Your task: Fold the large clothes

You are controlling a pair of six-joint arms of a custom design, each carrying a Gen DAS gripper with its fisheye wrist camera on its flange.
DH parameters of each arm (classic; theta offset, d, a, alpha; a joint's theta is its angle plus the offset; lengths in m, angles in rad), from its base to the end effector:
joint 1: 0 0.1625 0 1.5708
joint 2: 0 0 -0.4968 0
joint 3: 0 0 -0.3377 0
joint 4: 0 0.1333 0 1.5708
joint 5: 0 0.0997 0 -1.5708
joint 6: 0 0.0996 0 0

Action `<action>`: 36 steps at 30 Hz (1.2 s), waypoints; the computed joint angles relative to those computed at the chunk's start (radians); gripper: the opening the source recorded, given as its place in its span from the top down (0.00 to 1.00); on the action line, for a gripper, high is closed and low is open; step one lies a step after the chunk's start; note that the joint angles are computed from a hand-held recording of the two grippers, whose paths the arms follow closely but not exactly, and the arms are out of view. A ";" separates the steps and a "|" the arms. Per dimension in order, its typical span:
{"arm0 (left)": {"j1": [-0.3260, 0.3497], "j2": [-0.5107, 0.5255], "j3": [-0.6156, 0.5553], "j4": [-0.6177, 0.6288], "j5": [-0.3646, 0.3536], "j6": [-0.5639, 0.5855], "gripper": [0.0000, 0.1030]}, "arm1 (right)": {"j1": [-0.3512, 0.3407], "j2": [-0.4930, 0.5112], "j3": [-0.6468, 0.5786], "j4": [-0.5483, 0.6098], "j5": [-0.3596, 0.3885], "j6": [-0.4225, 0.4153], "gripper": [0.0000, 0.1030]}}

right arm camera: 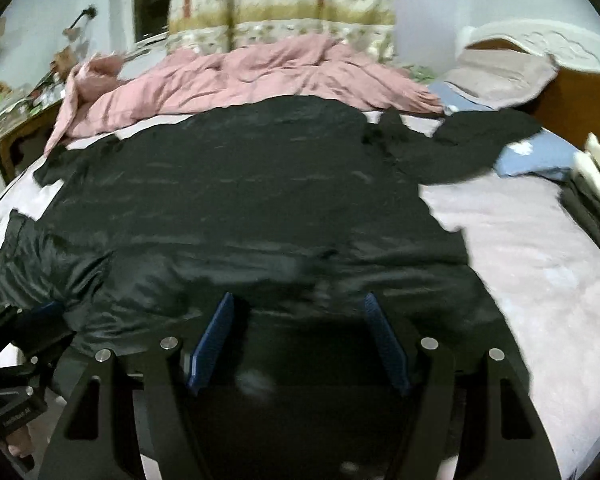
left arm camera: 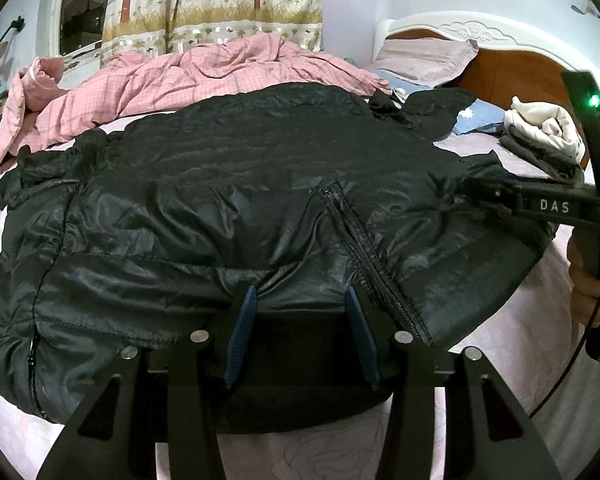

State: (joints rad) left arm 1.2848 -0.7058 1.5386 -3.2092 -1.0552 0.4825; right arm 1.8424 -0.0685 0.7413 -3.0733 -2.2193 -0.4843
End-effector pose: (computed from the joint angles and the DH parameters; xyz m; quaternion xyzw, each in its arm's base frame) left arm -0.0329 -0.7584 0.2468 0.2408 0.8622 -0.3542 0.2706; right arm 0.3080 -0.8335 0.0060 0.2008 -0.8536 0.3489 0.3305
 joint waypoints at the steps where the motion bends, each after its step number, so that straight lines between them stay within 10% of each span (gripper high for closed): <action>1: 0.000 0.000 0.000 -0.001 0.000 0.000 0.55 | -0.008 -0.005 -0.002 0.050 0.004 0.033 0.32; 7: 0.006 -0.005 0.004 -0.008 -0.023 -0.003 0.55 | -0.008 -0.003 0.015 0.004 -0.005 0.016 0.32; 12: 0.006 -0.004 0.007 -0.021 -0.024 0.004 0.55 | -0.016 -0.145 0.352 -0.285 0.175 0.025 0.32; 19: -0.003 -0.010 0.053 -0.136 -0.040 0.061 0.54 | -0.021 -0.225 0.609 -0.358 0.314 0.094 0.32; 30: -0.045 -0.046 0.179 -0.417 -0.059 0.113 0.31 | -0.036 -0.208 0.585 -0.253 0.381 0.309 0.32; 36: -0.026 -0.097 0.238 -0.291 -0.049 -0.125 0.15 | -0.046 -0.177 0.498 -0.164 0.390 0.375 0.32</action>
